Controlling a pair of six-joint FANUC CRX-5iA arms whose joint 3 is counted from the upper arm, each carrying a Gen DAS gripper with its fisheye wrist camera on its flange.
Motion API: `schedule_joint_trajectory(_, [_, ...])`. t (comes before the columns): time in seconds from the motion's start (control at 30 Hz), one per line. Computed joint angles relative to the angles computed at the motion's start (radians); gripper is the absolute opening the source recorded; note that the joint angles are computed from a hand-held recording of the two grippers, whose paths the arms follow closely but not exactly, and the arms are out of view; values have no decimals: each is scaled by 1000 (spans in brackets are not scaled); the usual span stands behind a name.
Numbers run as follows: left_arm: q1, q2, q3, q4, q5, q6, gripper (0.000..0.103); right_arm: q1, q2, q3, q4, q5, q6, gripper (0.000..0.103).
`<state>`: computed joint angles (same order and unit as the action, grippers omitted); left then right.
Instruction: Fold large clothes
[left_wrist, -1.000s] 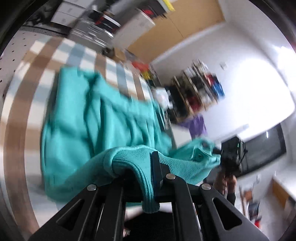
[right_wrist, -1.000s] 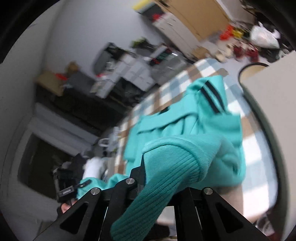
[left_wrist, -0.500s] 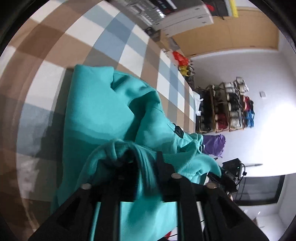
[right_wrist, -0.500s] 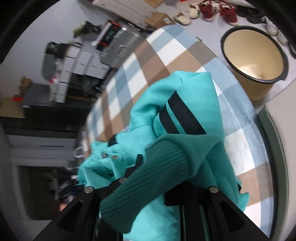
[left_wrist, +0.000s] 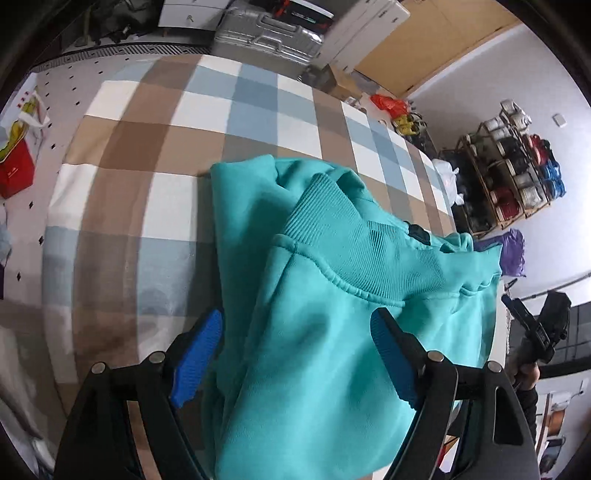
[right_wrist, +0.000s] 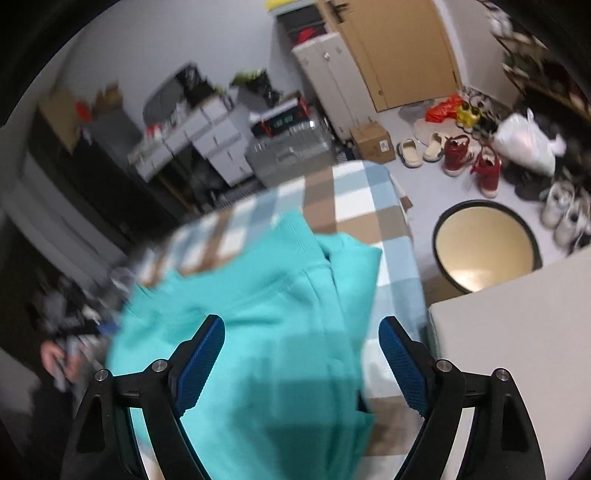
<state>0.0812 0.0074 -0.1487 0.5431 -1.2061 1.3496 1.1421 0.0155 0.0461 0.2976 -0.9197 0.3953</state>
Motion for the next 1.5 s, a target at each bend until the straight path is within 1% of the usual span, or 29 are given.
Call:
schedule_joint_trajectory(0.07, [-15,20,17,-17,6,13,79,-7,44,42,-16,-33,60,86])
schedule_joint_trajectory(0.13, [-24,23,7,-16,32,17,79,-8,71,60,-5,-46,85,86])
schedule_joint_trajectory(0.2, [-37,36,1,-17,35,7,78,-15,87,67,-7,-22,113,85])
schedule_joint_trajectory(0.23, [-39,18,-16,-18,50,-4,76,-15,95,64,-1,2,128,85])
schedule_joint_trajectory(0.27, [-51,7,-22,-43,74,-7,59,-13,104,70,2,1,140,82])
schedule_joint_trajectory(0.3, [-55,-8,-18,-70,71,-5,43,-11,123,90,0,-17,165,66])
schedule_joint_trajectory(0.33, [-57,-21,-16,-89,69,-11,40,-10,133,102,-4,-31,179,53])
schedule_joint_trajectory(0.37, [-66,-40,-17,-111,82,-24,29,-3,143,112,10,-55,171,29])
schedule_joint_trajectory(0.4, [-70,-55,-18,-122,87,-34,23,6,143,105,43,-68,143,13])
schedule_joint_trajectory(0.43, [-79,-64,-10,-146,92,-37,20,14,129,82,72,-53,115,13])
schedule_joint_trajectory(0.47, [-84,-80,-10,-152,98,-49,16,26,95,29,119,0,74,11])
schedule_joint_trajectory(0.53, [-99,-115,-6,-168,129,-66,16,53,66,-20,222,23,14,10])
schedule_joint_trajectory(0.57, [-98,-137,-10,-143,149,-83,15,63,62,-26,254,21,3,9])
schedule_joint_trajectory(0.67, [-61,-172,-51,6,214,-153,15,98,53,-41,396,-17,-70,8])
schedule_joint_trajectory(0.73, [-59,-166,-45,16,252,-134,15,102,48,-52,473,-24,-135,8])
schedule_joint_trajectory(0.77, [-58,-151,-30,-4,259,-103,15,99,57,-38,478,-38,-141,8])
schedule_joint_trajectory(0.87, [-61,-91,-12,-44,273,-25,15,69,106,26,427,-89,-123,8])
schedule_joint_trajectory(0.93, [-61,-37,-10,-59,267,9,15,40,155,85,342,-134,-76,8])
schedule_joint_trajectory(0.97, [-65,-36,-22,-66,271,28,14,23,186,115,297,-153,-54,8])
schedule_joint_trajectory(1.03, [-56,-1,-32,-51,259,41,15,-6,249,179,209,-200,-9,8])
schedule_joint_trajectory(1.07, [-46,10,-51,-24,266,41,15,-24,288,222,148,-231,19,8])
schedule_joint_trajectory(1.13, [-37,13,-67,-2,262,35,15,-46,338,278,75,-284,57,9])
schedule_joint_trajectory(1.17, [-33,9,-78,13,264,35,15,-52,356,293,61,-303,78,9])
schedule_joint_trajectory(1.2, [-32,6,-81,18,264,38,15,-48,360,289,75,-309,87,9])
schedule_joint_trajectory(1.23, [-35,-2,-75,5,253,49,16,-46,367,296,74,-319,112,9])
schedule_joint_trajectory(1.3, [-45,-20,-45,-60,231,93,20,-38,382,322,82,-362,152,12])
schedule_joint_trajectory(1.37, [-44,-37,-20,-98,198,143,21,-28,385,346,83,-402,184,14])
schedule_joint_trajectory(1.43, [-29,-73,-27,-78,175,164,21,-6,351,327,114,-414,150,16])
schedule_joint_trajectory(1.5, [-24,-144,-37,-94,176,184,21,20,294,280,152,-385,76,19])
